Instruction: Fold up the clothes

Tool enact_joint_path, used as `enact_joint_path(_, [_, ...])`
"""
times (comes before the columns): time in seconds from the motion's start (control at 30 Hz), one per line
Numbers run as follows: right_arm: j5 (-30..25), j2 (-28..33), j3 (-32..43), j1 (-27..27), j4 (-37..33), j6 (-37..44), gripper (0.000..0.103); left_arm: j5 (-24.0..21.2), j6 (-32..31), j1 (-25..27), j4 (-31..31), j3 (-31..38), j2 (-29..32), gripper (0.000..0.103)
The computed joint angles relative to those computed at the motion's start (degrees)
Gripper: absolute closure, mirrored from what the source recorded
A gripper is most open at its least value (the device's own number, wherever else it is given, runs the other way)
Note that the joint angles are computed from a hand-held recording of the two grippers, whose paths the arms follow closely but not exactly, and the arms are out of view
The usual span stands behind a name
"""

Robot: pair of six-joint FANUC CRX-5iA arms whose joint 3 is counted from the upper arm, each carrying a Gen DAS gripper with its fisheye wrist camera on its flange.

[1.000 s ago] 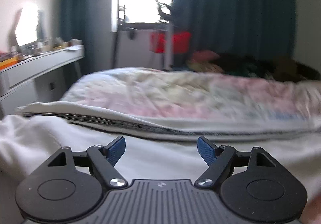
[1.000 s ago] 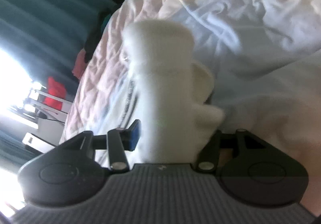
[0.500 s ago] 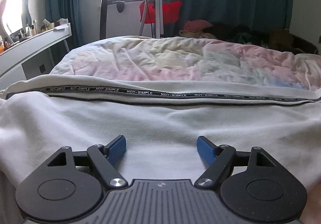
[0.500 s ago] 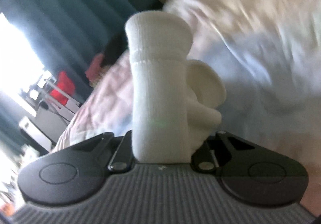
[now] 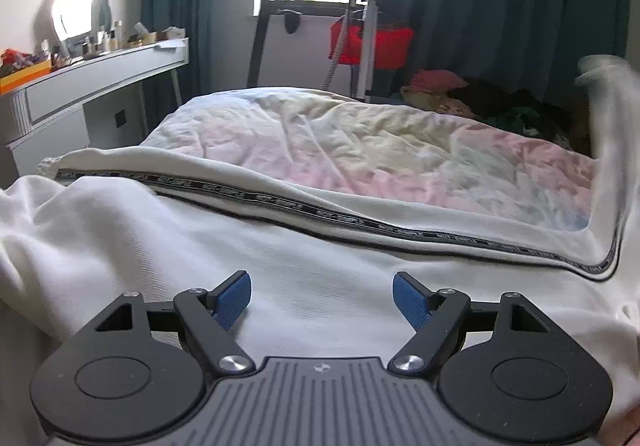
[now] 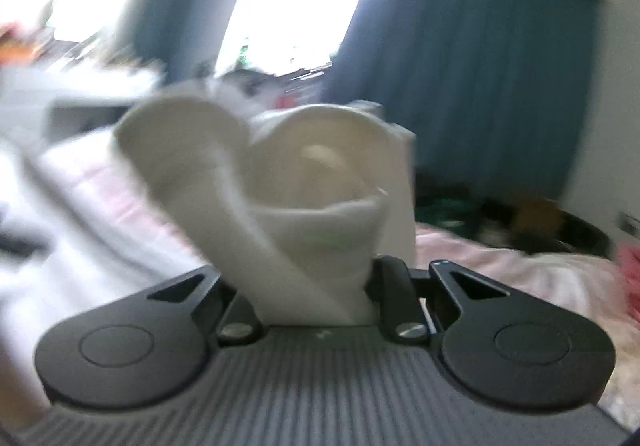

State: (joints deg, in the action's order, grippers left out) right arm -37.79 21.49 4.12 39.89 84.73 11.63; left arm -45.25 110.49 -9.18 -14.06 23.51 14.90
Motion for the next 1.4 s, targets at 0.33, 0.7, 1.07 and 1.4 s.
enact_joint_path(0.33, [-1.6, 5.9, 6.9, 5.2, -15.7, 19.3, 0.084, 3.0, 1.5, 1.4, 2.5, -2.0, -1.3, 0.023])
enact_joint_path(0.7, [-1.7, 8.7, 15.2, 8.4, -28.2, 30.6, 0.075, 7.1, 3.8, 4.2, 7.6, -4.8, -2.5, 0.023])
enact_joint_path(1.07, [-4.8, -5.4, 13.3, 8.5, -59.0, 31.3, 0.020, 17.8, -13.0, 5.2, 25.0, -15.0, -6.3, 0.023])
enact_joint_path(1.4, [-6.1, -11.7, 4.0, 2.0, -49.9, -6.0, 0.020, 16.1, -50.5, 3.1, 60.7, -23.3, -5.0, 0.030])
